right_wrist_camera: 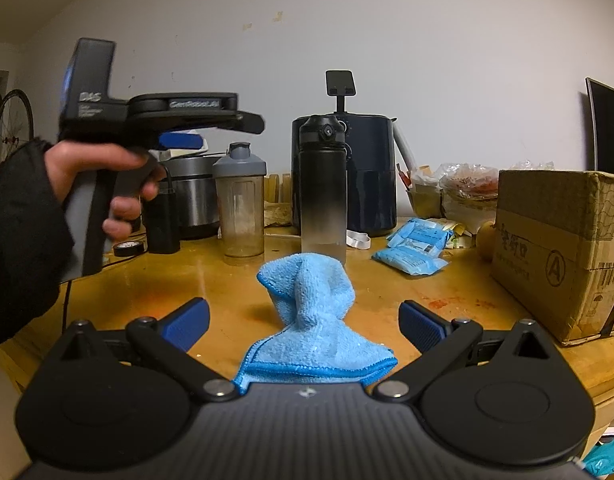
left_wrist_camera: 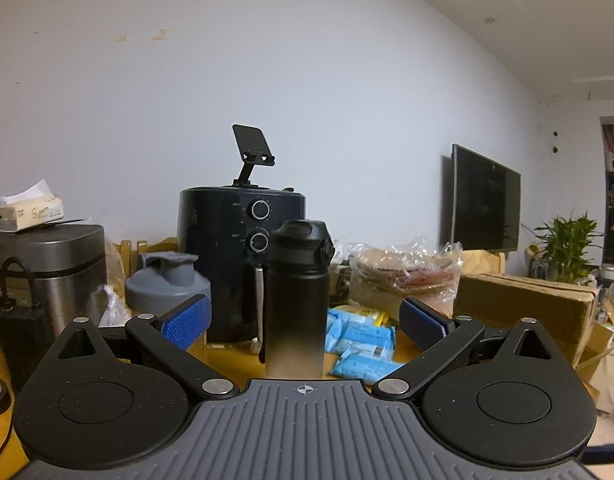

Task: Clean container
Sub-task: 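Move the left tool toward the black gradient water bottle, then close the left gripper around the water bottle body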

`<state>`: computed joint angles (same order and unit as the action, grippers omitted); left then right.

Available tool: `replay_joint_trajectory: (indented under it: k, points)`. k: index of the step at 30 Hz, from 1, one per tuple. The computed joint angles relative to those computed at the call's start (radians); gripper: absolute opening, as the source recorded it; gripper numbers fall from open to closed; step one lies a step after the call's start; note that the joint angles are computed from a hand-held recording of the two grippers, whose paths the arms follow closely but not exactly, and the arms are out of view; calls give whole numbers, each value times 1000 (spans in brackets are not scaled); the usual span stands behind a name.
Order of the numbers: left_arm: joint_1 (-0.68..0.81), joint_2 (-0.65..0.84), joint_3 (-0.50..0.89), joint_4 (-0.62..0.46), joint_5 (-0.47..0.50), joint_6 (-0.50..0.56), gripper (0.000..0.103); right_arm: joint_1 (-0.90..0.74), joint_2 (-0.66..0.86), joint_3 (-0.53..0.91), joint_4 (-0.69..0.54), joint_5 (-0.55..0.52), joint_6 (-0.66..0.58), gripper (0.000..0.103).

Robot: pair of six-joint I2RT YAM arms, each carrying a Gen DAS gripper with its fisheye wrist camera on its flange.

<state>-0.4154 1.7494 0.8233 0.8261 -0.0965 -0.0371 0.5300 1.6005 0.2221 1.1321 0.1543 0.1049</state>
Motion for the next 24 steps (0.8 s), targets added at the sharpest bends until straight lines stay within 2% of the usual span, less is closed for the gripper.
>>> replay_joint_trajectory:
  k: [10,24]
  points:
    - [4,72,104,-46,34,-8,103,19,-39,-11,-31,33,2,103]
    - [13,172,240,-88,51,-1,103,3,-43,-16,-32,12,5,103]
